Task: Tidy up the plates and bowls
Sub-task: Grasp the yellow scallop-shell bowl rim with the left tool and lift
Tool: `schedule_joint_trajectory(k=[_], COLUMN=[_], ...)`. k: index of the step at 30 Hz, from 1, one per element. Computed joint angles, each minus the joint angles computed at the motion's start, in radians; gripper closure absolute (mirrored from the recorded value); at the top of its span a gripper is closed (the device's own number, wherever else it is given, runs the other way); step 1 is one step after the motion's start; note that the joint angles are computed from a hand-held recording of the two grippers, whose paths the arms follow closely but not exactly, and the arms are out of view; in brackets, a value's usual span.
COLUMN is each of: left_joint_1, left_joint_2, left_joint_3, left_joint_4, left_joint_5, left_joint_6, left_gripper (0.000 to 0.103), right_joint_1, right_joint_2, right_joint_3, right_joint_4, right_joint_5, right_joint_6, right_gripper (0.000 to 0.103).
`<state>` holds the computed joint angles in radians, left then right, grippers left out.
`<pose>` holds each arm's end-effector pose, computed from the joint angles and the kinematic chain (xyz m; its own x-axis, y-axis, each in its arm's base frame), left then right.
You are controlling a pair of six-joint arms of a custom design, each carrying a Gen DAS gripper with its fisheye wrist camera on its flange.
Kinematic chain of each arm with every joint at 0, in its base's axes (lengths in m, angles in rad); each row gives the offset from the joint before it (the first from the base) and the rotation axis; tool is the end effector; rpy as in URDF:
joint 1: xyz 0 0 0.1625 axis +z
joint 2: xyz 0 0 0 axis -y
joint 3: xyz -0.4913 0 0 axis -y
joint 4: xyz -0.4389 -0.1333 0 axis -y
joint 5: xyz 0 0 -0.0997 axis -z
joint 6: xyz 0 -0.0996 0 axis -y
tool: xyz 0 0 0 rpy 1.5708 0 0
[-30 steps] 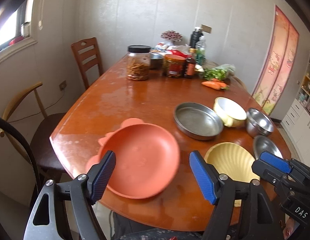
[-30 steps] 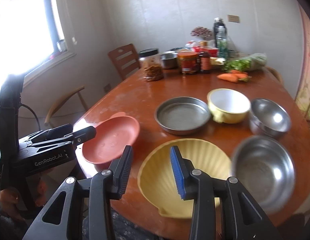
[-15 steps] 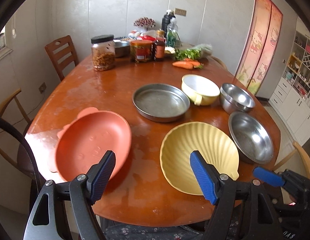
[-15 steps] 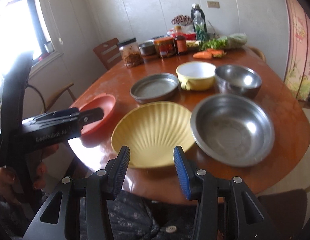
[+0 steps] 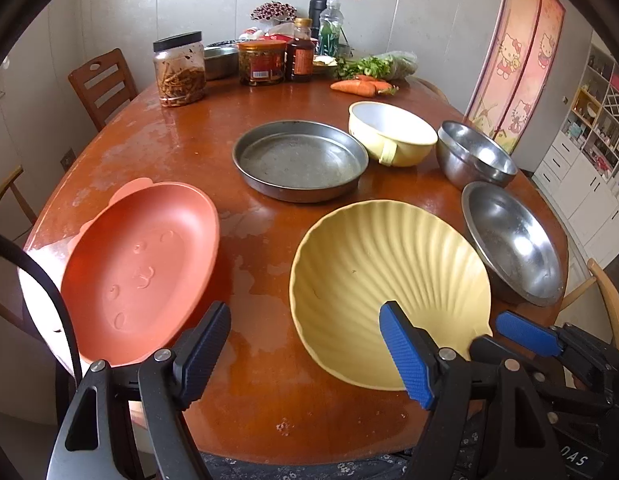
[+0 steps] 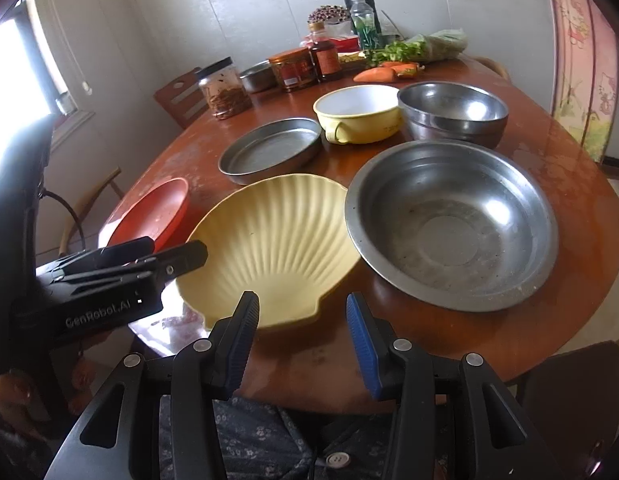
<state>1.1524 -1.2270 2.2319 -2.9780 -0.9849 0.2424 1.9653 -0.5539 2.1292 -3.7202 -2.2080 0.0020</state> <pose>-0.0412 -0.5564 0.2172 -0.7347 0.3384 -0.5879 0.5668 0.7824 -0.2580 0.2771 -0.4729 -0.0310 -0.8669 -0.0091 0.4985 -0.3210 0.7752 -0.5441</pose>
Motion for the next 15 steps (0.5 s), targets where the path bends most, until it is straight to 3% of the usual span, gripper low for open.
schedule_joint_trajectory(k=[9,15], left_joint_1=[0.016,0.016], left_joint_2=[0.032,0.046], left_joint_3=[-0.023,-0.019], left_joint_4=[0.06,0.031], left_joint_5=[-0.018,-0.01], left_joint_6=[-0.03,-0.018], left_gripper=[0.027,0.041], right_joint_1=[-0.033,-0.04], right_joint_2=[0.027,0.043], right_joint_3=[-0.025,-0.047], right_joint_4=[-0.007,-0.024], right_joint_5=[0.018,0.007], right_joint_6=[-0.016,-0.056], right_gripper=[0.061,0.064])
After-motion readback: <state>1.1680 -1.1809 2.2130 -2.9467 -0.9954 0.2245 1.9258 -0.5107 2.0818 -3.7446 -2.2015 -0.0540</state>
